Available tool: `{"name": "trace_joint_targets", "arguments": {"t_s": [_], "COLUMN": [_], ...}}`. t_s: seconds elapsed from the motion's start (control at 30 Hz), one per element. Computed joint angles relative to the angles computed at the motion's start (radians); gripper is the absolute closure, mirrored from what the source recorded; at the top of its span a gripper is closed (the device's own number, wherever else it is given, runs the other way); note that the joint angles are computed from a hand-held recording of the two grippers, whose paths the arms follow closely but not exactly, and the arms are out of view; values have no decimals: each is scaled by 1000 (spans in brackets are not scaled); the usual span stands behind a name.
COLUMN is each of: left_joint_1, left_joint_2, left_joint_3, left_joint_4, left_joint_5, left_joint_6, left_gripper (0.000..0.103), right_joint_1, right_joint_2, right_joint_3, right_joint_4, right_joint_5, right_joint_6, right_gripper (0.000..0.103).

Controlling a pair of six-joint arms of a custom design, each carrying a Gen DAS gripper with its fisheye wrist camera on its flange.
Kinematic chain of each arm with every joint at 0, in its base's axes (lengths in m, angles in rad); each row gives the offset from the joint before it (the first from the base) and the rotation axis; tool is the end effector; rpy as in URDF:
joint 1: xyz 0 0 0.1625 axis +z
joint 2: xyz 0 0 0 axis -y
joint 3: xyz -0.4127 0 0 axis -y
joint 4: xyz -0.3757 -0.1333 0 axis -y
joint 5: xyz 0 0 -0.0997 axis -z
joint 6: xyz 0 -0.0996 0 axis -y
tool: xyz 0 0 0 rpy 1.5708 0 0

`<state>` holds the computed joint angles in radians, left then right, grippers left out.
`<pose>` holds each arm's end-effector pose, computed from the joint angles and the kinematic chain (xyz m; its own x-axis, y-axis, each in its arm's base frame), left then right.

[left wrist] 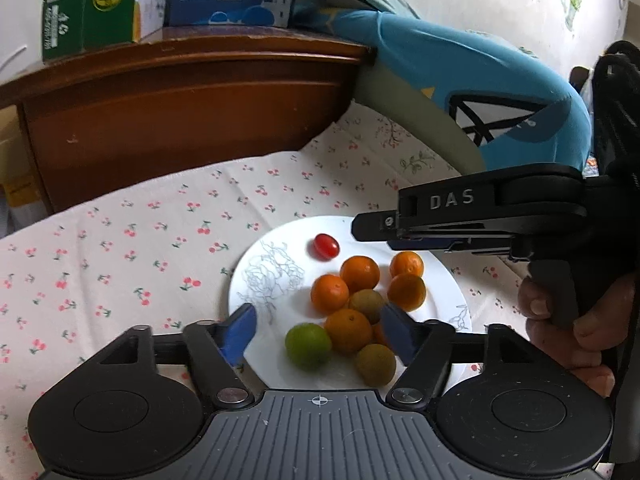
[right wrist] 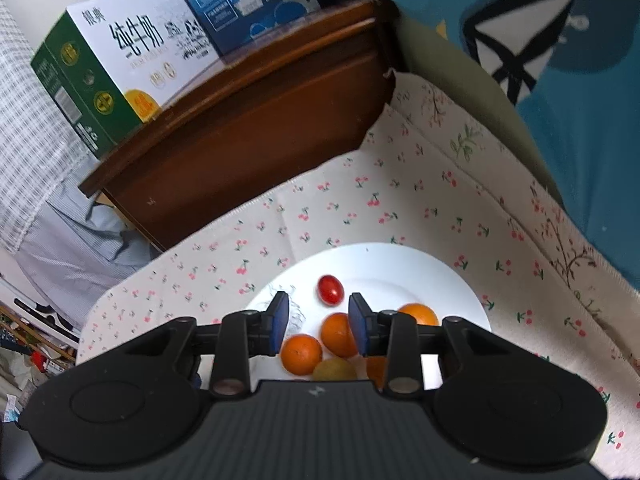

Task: Organize fruits
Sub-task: 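Carry the green fruit and tangerine over the plate and open both tools, then move both open tools back toward the fruit cluster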

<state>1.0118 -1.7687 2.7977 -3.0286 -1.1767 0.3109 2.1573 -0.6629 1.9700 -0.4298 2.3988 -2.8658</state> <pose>0.0174 -0.2957 0.2031 -0.6783 0.5732 -0.4597 0.7246 0.6257 -0.2890 0.2656 -0.2913 -0.0618 -0.9087 0.1916 0.3710 -0.1852 0.6114 -0.7693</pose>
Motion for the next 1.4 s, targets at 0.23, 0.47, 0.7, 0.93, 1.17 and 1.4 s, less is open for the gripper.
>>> {"name": "trace_joint_targets", "arguments": {"t_s": [0.23,0.47,0.7,0.93,1.17,1.4], "left_joint_1": [-47,-80,-46,-5,29,70], "left_joint_2": [-118,-294,-436,-509,-522,-530], "left_joint_3": [4,-8,-62,-109,-125,-128], "left_joint_4": [127,320,466,539,539,526], "left_joint_5": [59,123,177,218,242,262], "left_joint_6": [-39,-83,-115,-139,-132,-97], "left_gripper": [20,19,18,18,18,18], "right_joint_1": [49,105,157,201,238,259], "right_joint_2": [4,21,43,88,144,196], "right_joint_3": [-14,-25,-31,-56,-97,-139], "right_joint_4": [9,19,27,68,124,173], "right_joint_5": [25,57,72,65,45,26], "right_joint_6": [-11,16,51,104,136,155], "right_gripper": [63,55,55,54,55,55]}}
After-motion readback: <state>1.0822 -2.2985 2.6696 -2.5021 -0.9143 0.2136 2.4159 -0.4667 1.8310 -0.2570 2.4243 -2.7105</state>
